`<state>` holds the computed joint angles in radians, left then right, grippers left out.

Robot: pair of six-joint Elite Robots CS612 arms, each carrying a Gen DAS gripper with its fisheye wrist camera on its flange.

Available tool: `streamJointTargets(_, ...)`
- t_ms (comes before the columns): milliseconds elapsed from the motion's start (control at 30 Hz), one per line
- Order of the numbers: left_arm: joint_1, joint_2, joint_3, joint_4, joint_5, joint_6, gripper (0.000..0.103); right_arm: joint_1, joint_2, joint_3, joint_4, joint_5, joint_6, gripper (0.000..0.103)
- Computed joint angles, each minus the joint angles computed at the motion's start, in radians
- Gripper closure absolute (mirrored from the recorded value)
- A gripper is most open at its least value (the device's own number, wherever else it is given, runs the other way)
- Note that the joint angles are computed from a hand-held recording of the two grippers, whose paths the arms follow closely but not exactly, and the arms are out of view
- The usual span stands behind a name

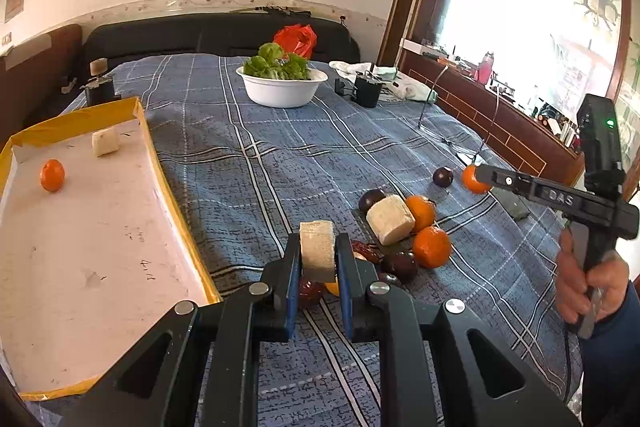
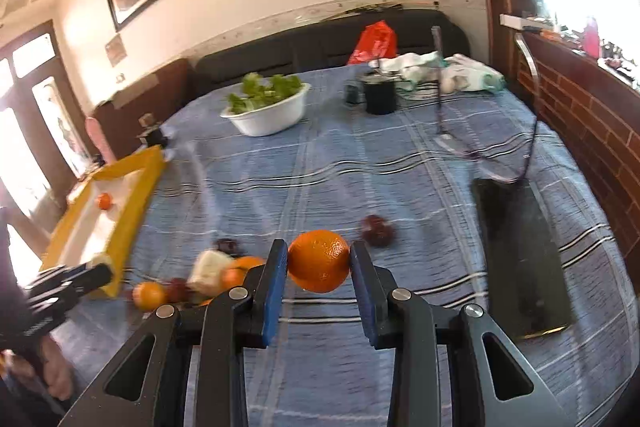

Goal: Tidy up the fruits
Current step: 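Carry the white cube and the orange toward the yellow tray, then lower the white cube into the tray and open the left tool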

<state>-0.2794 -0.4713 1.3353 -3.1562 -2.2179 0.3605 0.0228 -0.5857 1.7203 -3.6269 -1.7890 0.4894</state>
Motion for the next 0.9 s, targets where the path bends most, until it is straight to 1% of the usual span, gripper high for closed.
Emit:
streamJointTargets(167,0.009,0.002,-0.006,-0.01,-0.013,-0.027,0.087,0.023,-0.002,-0.03,0.016,0.042,-0.026,0.068)
streamJointTargets(333,0.022,0.004,-0.013,-0.039,-0.021,-0.069,0.087,0.048,-0.002,-0.074,0.049,0.055,-0.076,0.068)
streamJointTargets(533,0.042,0.012,-0.039,-0.065,-0.011,-0.122,0.087,0.062,0.005,-0.134,0.097,0.107,-0.118,0.068)
streamJointTargets(733,0.061,0.028,-0.09,-0.067,0.037,-0.194,0.087,0.078,0.025,-0.222,0.169,0.163,-0.152,0.068)
streamJointTargets(900,0.072,0.048,-0.152,-0.031,0.097,-0.247,0.087,0.088,0.055,-0.322,0.255,0.224,-0.155,0.067)
